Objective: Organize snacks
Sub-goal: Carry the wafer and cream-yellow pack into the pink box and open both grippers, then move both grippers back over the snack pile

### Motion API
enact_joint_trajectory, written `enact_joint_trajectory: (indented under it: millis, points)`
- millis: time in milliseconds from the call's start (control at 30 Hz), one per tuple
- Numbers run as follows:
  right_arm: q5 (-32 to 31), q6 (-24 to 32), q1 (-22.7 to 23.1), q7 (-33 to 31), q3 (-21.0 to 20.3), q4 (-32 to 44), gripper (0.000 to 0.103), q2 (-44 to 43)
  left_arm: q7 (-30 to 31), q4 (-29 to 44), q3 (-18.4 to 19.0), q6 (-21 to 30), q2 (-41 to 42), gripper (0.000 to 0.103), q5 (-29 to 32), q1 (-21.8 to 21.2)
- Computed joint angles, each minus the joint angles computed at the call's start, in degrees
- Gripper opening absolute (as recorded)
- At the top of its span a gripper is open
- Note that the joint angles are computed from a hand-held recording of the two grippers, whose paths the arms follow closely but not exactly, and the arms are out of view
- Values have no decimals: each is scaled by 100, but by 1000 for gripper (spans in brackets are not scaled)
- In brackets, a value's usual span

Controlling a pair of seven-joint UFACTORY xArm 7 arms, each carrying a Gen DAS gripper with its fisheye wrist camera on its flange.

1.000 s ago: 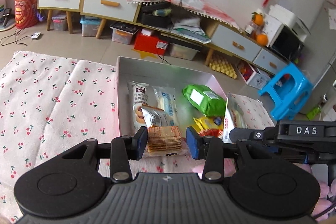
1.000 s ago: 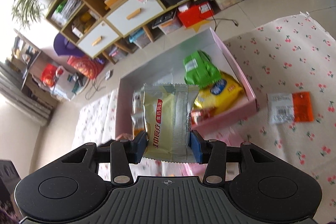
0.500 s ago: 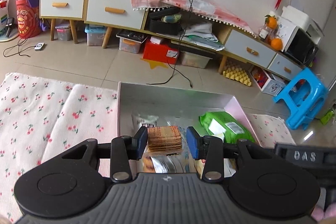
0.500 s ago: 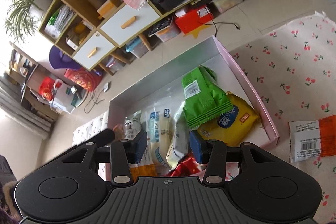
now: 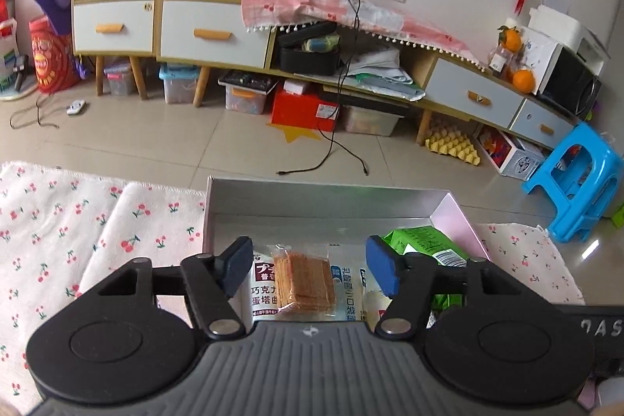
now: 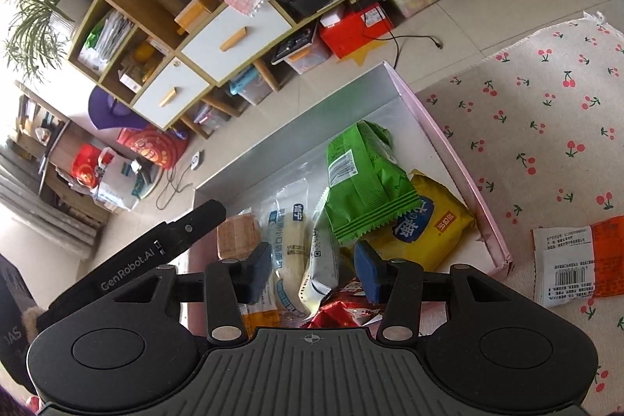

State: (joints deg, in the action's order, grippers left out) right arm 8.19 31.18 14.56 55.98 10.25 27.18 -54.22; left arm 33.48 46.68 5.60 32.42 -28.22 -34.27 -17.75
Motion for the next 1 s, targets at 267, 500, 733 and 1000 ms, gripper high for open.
enact_joint_trajectory:
  millis: [267,500,733,1000]
  points:
    - [-67,402,-48,156,116,129,61,-267,-195,25,-68,313,-201,69,360,192]
    - [-167,1018,-65,308,294,374,66,-524,-287,-90,-35,591,-579,74,622,277]
    - [-260,1655,-32,431,492,614,69,-823,-355,-258,39,948,-1031,81,842,334]
    - [-281,2354,42,503,674,852,73,-1118,-512,-454,188,1399,-1476,91,914,475]
